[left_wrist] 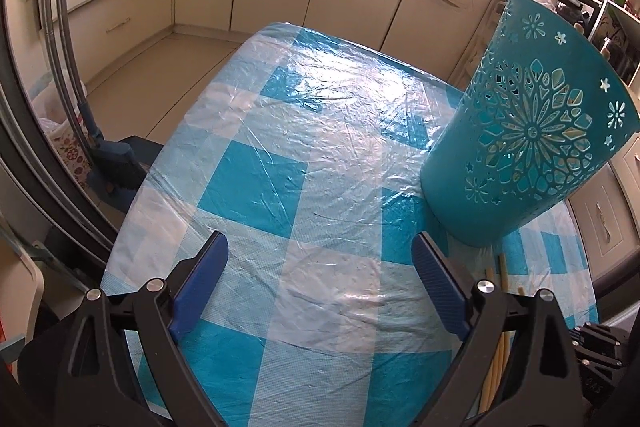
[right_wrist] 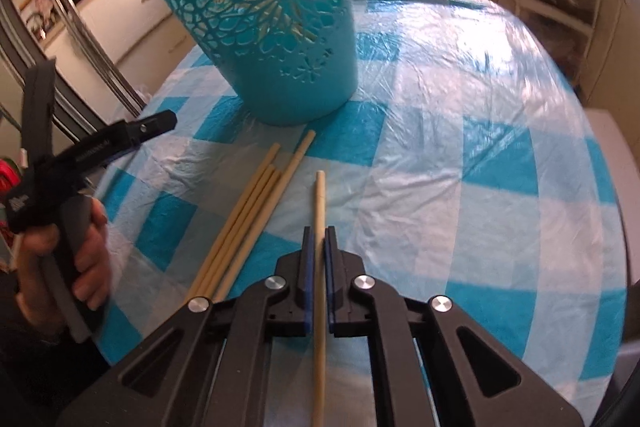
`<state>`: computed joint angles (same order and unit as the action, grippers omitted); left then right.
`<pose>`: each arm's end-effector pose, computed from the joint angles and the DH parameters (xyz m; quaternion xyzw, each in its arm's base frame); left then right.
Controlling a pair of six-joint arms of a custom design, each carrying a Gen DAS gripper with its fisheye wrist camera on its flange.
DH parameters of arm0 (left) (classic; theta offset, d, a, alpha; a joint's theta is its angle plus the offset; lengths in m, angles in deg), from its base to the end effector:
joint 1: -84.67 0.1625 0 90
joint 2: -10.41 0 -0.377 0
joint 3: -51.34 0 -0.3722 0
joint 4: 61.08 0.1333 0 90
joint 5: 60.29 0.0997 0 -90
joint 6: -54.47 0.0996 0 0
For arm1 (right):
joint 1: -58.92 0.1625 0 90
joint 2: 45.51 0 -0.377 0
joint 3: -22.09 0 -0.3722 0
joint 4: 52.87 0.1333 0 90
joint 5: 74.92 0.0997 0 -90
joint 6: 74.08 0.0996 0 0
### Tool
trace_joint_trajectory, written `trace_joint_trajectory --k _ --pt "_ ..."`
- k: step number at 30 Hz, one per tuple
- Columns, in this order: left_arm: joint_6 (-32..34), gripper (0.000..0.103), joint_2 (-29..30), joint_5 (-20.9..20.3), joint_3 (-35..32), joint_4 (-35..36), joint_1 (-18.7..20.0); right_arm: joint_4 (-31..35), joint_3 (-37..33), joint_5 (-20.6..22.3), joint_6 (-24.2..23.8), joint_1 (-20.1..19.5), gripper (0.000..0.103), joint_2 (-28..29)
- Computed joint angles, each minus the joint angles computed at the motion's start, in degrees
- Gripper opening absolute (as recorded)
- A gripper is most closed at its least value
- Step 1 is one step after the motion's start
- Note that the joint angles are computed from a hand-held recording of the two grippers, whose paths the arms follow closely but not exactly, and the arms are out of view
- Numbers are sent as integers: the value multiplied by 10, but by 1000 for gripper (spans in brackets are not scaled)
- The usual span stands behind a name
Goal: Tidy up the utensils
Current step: 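Grasp a loose wooden chopstick with the right tool and lift it, then carry the chopstick over the teal basket and open the right tool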
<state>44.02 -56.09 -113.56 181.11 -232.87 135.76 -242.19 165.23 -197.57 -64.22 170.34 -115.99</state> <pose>-0.1248 -0.4617 0.1318 0.1811 0.9204 -0.2686 0.2188 0.2069 -0.3095 0.1323 0.0296 -0.9356 0.2868 0.2037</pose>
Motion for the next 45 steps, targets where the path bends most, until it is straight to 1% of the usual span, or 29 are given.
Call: trace_joint_trajectory --k 4,6,7,9,11,13,14,16,18,20,22,23,24,26,28,31,34,38,40,42,45 --pt "0 90 1 1 0 2 -1 -27 33 54 21 0 6 -49" --pt "0 90 1 1 0 2 -1 -47 41 85 23 13 6 -80" --pt "-1 90 1 1 0 2 -2 -53 40 92 24 21 6 -88" --pt "-1 90 2 2 0 3 -2 -75 29 110 14 41 6 -111" --pt "-1 90 3 4 -1 4 -3 -100 11 114 -3 60 6 -115" --pt "-2 90 3 5 -1 5 -4 -135 -21 115 -26 78 6 -105" --pt "-2 91 3 5 0 5 -5 -154 -36 110 -38 85 6 -93" --pt "-2 91 3 5 0 5 -5 -202 -89 80 -73 109 6 -47" --pt "-2 91 3 5 0 4 -4 -234 -128 69 -98 113 6 -20" --pt "-2 91 3 5 0 4 -5 -276 -169 49 -131 119 6 16" --pt "-2 91 3 3 0 3 -4 -317 -211 35 -158 114 6 52" --pt "-2 91 3 2 0 3 -4 -335 -216 27 -170 115 6 58" --pt "-1 91 3 1 0 2 -4 -358 -238 19 -189 111 6 79" --pt "0 91 3 -3 0 -1 -2 -388 -267 2 -217 105 6 110" --pt "0 91 2 -7 0 -4 -1 -400 -290 -9 -232 89 6 138" --pt "3 91 1 -13 0 -7 3 -396 -300 -26 -238 69 6 161" --pt "6 91 0 -18 0 -11 6 -385 -297 -39 -235 58 6 166" --pt "8 91 1 -20 0 -14 7 -375 -276 -52 -233 57 6 165" --pt "8 91 1 -20 0 -14 8 -366 -261 -54 -235 64 7 161" --pt "9 91 0 -20 0 -13 8 -366 -244 -57 -241 74 13 152" --pt "8 91 0 -17 0 -12 8 -391 -212 -68 -245 97 26 139"
